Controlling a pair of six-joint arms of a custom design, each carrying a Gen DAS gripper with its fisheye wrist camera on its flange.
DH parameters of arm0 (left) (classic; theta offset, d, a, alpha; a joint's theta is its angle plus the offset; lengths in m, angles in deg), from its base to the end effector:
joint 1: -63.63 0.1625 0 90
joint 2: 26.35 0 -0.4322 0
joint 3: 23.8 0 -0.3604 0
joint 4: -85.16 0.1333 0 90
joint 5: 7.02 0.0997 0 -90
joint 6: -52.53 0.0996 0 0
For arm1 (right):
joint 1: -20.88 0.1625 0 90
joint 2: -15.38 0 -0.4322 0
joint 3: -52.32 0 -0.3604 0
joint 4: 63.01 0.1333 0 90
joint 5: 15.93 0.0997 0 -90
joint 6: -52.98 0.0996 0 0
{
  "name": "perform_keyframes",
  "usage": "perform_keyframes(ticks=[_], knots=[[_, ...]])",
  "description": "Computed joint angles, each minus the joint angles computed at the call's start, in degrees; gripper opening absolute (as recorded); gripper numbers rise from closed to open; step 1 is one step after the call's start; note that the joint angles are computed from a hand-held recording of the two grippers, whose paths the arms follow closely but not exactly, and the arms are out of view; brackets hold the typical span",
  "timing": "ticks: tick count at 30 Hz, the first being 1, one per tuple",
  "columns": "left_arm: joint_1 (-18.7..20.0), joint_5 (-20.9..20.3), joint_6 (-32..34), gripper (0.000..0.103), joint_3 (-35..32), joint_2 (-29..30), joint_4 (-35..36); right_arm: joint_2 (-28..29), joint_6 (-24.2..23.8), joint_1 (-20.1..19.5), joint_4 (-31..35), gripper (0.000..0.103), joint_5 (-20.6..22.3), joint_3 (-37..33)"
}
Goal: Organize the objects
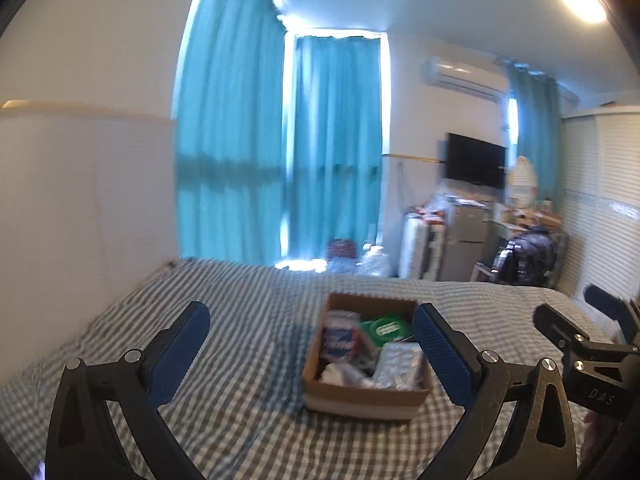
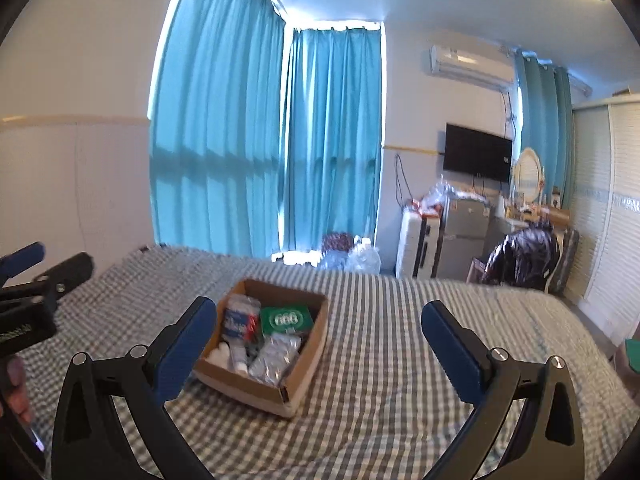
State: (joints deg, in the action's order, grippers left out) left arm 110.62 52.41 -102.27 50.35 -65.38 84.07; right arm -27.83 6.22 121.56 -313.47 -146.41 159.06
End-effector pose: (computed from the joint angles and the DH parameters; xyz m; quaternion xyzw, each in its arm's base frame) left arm -0.3060 -0.5977 0.0967 0.3752 0.7747 -0.4832 0.1599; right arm 0.1673 -0.5168 0.2439 0.0718 -0.6700 0.5968 0.4356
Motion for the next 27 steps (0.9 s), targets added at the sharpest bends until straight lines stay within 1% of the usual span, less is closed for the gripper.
perform_keyframes(ticks=[1, 2, 6, 8, 10, 12, 15, 17, 19, 21, 24, 27], knots=[[0.4, -0.5, 0.7, 0.103, 1.7, -0.1, -2.7, 0.2, 1.4, -1.2, 0.9, 0.103, 0.6, 0.3], [0.9, -0.5, 1.6, 0.103, 2.4, 0.2, -3.8, 0.4, 2.4, -2.1, 1.7, 0.103, 0.9, 0.5], [2.0, -1.5, 3.3, 0.103, 1.7, 2.3, -3.5, 2.0, 2.8, -4.4, 2.0, 0.103, 1.0, -0.4], [2.1, -2.6, 4.1, 0.103, 0.9, 3.3, -2.9, 2.3, 4.3, -5.1, 3.0, 0.103, 1.0, -0.5], [2.2, -2.5, 5.0, 0.103, 1.4, 3.5, -3.7, 2.2, 6.3, -5.6, 3.9, 0.103, 1.4, -0.2], [2.3, -2.0, 4.8, 0.103, 1.1, 3.8, -2.4, 2.3, 6.7, -5.6, 4.1, 0.103, 1.3, -0.2], [2.4, -1.7, 3.3, 0.103, -0.2, 4.4, 0.5, 2.8, 5.3, -5.0, 2.8, 0.103, 0.4, -0.9], [2.4, -1.5, 2.6, 0.103, 0.0, 4.2, 0.8, 2.7, 5.6, -4.7, 3.1, 0.103, 0.1, -0.6], [2.1, -2.3, 2.9, 0.103, 0.4, 3.9, 0.4, 2.7, 5.9, -4.5, 3.0, 0.103, -0.1, -0.7], [2.1, -1.8, 3.0, 0.103, 1.2, 3.3, -0.3, 2.7, 6.0, -4.3, 3.3, 0.103, -0.3, -0.7], [2.3, -0.7, 1.5, 0.103, 0.5, 3.4, 1.5, 3.1, 4.9, -4.0, 2.9, 0.103, -0.6, -1.0], [2.3, -1.5, 1.8, 0.103, 0.1, 3.8, 1.6, 3.4, 4.7, -4.1, 3.1, 0.103, -0.8, -1.3]])
